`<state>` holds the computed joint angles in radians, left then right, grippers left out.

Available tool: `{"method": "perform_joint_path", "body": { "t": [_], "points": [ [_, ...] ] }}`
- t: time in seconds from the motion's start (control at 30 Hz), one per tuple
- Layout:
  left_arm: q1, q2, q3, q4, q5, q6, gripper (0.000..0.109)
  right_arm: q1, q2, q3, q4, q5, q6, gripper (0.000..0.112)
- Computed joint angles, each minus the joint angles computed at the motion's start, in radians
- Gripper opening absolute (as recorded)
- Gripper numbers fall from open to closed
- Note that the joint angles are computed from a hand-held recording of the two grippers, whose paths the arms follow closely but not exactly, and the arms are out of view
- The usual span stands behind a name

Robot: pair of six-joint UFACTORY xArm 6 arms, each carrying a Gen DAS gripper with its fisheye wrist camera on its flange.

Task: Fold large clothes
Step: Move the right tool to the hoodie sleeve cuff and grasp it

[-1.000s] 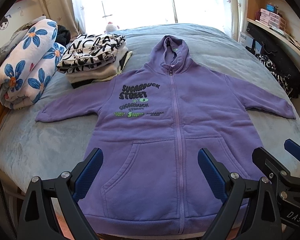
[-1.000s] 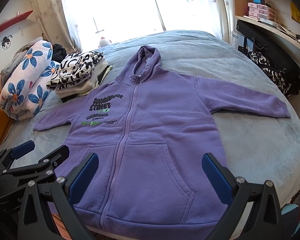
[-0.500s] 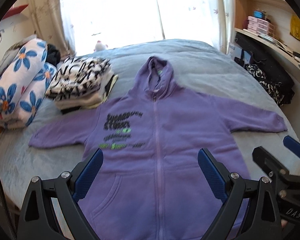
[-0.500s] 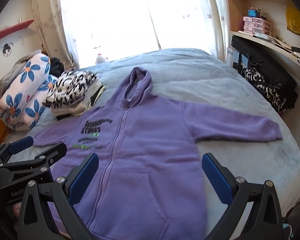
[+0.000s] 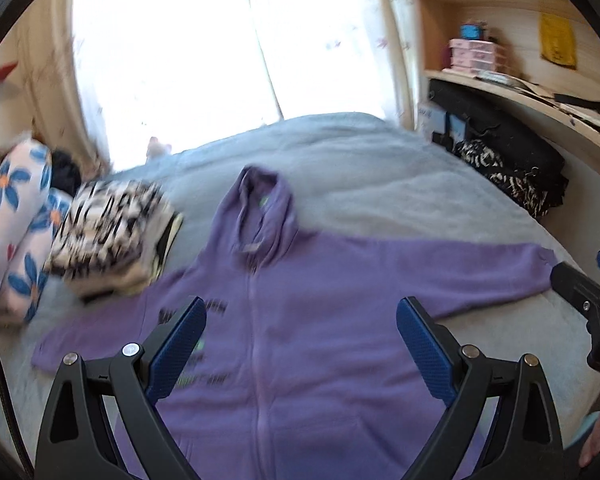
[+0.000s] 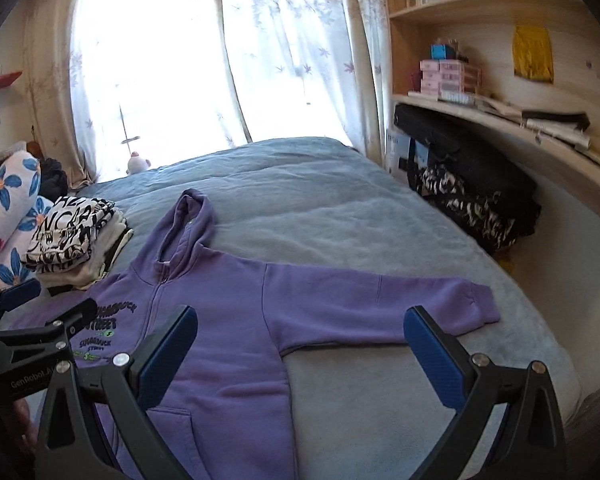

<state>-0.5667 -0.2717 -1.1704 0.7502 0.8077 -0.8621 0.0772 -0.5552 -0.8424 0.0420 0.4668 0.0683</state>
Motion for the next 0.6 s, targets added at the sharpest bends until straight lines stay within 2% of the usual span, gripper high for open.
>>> {"method": "perform_joint_path", "body": {
  "t": [0.07, 0.1, 0.17, 0.27, 0.33, 0.4, 0.47, 0.6],
  "points": [
    [0.012, 0.055, -0.026, 0.001, -0.066, 0.012, 0.095, -0.047, 0.061, -0.036, 0.196, 0.031, -0.144, 0.103],
    [0.019, 0.086, -0.044, -0.015, -0.101, 0.020, 0.095, -0.069, 0.090, -0.051, 0.248, 0.046, -0.177, 0.103],
    [0.031, 0.154, -0.090, -0.065, -0.151, 0.044, 0.095, -0.113, 0.155, -0.088, 0.298, 0.090, -0.194, 0.103],
    [0.028, 0.280, -0.202, -0.117, -0.150, 0.067, 0.095, -0.175, 0.228, -0.110, 0.429, 0.101, -0.265, 0.103],
    [0.030, 0.349, -0.251, -0.122, -0.187, 0.062, 0.095, -0.219, 0.287, -0.128, 0.433, 0.102, -0.240, 0.103],
    [0.022, 0.421, -0.309, -0.033, -0.175, -0.020, 0.095, -0.255, 0.335, -0.142, 0.449, 0.095, -0.240, 0.103],
    [0.015, 0.489, -0.369, 0.016, -0.153, -0.049, 0.095, -0.303, 0.405, -0.175, 0.481, 0.109, -0.244, 0.103],
    [0.006, 0.643, -0.518, -0.080, -0.086, 0.023, 0.095, -0.368, 0.527, -0.242, 0.473, 0.109, -0.189, 0.103]
  ]
}}
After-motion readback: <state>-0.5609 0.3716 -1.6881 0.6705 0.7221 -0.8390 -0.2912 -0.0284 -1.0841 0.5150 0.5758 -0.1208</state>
